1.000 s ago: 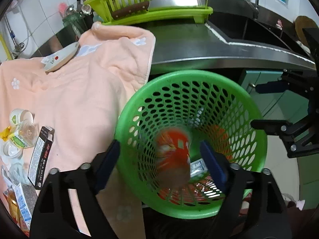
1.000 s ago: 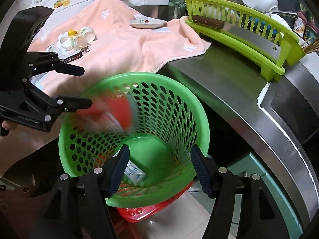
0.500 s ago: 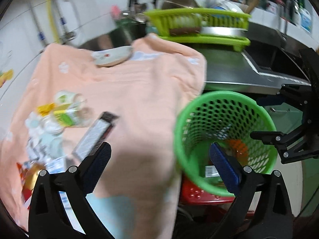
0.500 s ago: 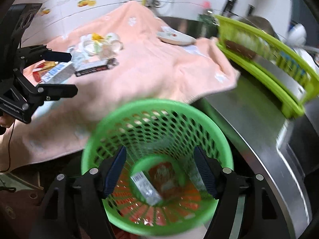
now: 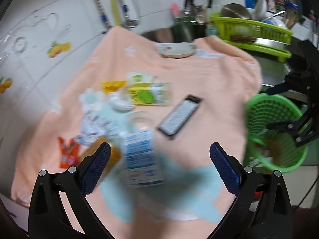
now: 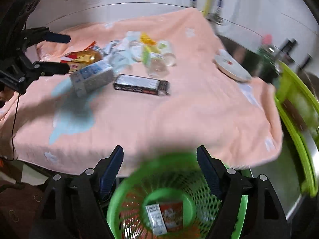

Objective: Collect trash
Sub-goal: 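Move the right gripper to the black box and grasp it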

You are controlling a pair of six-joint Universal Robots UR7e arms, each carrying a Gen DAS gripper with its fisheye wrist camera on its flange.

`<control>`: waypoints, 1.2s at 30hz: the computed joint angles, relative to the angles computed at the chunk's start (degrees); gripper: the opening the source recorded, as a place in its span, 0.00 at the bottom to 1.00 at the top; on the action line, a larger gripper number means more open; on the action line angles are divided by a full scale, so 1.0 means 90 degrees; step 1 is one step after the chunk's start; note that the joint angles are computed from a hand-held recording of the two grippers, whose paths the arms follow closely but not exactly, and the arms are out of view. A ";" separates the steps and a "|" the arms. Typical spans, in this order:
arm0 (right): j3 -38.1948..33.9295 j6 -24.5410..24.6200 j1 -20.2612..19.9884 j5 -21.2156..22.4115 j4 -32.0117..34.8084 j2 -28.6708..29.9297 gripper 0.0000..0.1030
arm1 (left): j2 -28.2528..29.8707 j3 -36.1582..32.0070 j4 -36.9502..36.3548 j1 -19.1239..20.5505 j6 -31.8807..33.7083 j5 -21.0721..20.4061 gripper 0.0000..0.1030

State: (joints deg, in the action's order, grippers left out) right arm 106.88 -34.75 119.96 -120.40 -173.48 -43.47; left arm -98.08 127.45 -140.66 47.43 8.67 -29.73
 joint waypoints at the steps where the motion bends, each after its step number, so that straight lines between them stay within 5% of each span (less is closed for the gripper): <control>1: -0.0151 -0.0120 0.0022 0.0043 0.0097 0.0093 0.74 | -0.0059 -0.0044 0.0079 0.0074 -0.0019 0.0092 0.95; 18: -0.2941 -0.2026 0.0080 0.0109 0.2096 0.1906 0.78 | -0.0440 -0.0420 0.0397 0.0956 -0.0385 -0.0440 0.95; 25: -0.3958 -0.2343 0.0008 0.0057 0.2941 0.2526 0.79 | -0.0377 -0.0524 0.0343 0.1213 -0.0344 -0.0701 0.95; 36: -0.5213 -0.2117 -0.0162 0.0346 0.4458 0.3130 0.83 | -0.0200 -0.0616 0.0301 0.1474 -0.0237 -0.0982 0.95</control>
State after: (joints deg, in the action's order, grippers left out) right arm 59.97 -53.80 118.50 -117.29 -133.37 -15.29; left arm -99.88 121.91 -137.96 60.69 6.54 -38.57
